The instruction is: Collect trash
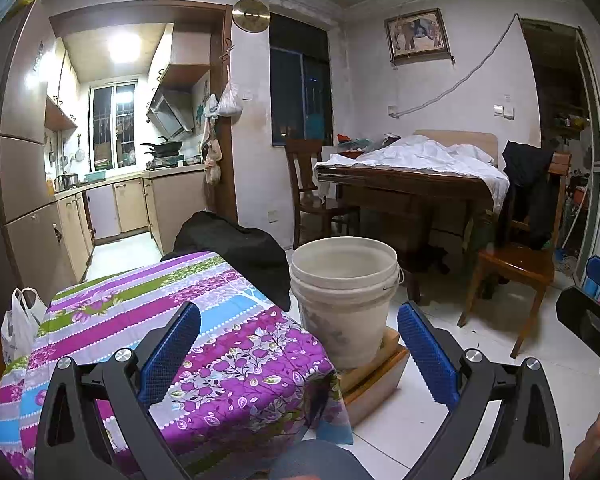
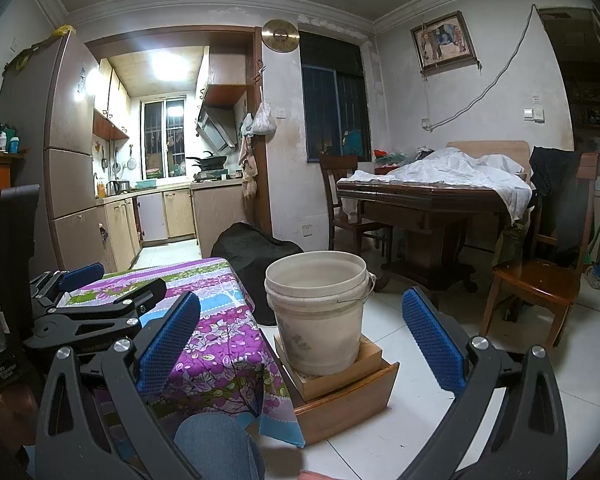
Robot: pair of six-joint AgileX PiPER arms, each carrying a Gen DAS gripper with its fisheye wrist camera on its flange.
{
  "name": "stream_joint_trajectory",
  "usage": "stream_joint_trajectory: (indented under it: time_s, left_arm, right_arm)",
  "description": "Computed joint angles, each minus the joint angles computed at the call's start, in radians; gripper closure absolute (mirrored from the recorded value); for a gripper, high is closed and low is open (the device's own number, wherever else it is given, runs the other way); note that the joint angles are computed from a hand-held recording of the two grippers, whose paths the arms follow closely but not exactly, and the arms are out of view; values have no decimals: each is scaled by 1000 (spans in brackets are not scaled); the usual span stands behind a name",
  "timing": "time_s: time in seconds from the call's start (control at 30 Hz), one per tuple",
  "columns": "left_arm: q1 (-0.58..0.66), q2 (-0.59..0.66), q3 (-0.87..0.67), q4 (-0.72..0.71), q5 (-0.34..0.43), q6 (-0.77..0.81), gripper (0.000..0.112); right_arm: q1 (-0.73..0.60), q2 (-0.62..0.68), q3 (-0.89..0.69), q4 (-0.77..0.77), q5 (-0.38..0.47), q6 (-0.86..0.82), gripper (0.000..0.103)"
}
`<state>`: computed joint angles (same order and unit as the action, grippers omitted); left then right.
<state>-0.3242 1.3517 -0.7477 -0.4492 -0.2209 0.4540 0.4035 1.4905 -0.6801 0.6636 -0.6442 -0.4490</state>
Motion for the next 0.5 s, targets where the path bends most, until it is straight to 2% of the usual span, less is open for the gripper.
stream_joint_trajectory:
  time_s: [0.2,0.3,0.5]
  left_arm:
    - [6,3,12,-10,-24,-5,14]
    - [11,4,3,-44,3,24,14]
    - [32,-17,11,102,22,-112,14]
  right_arm:
    - [-2,-2,-3,4,7,-5,5]
    - [-2,-1,-2,5,3,-2,5]
    - [-13,-1,-7,-4,14,8,5]
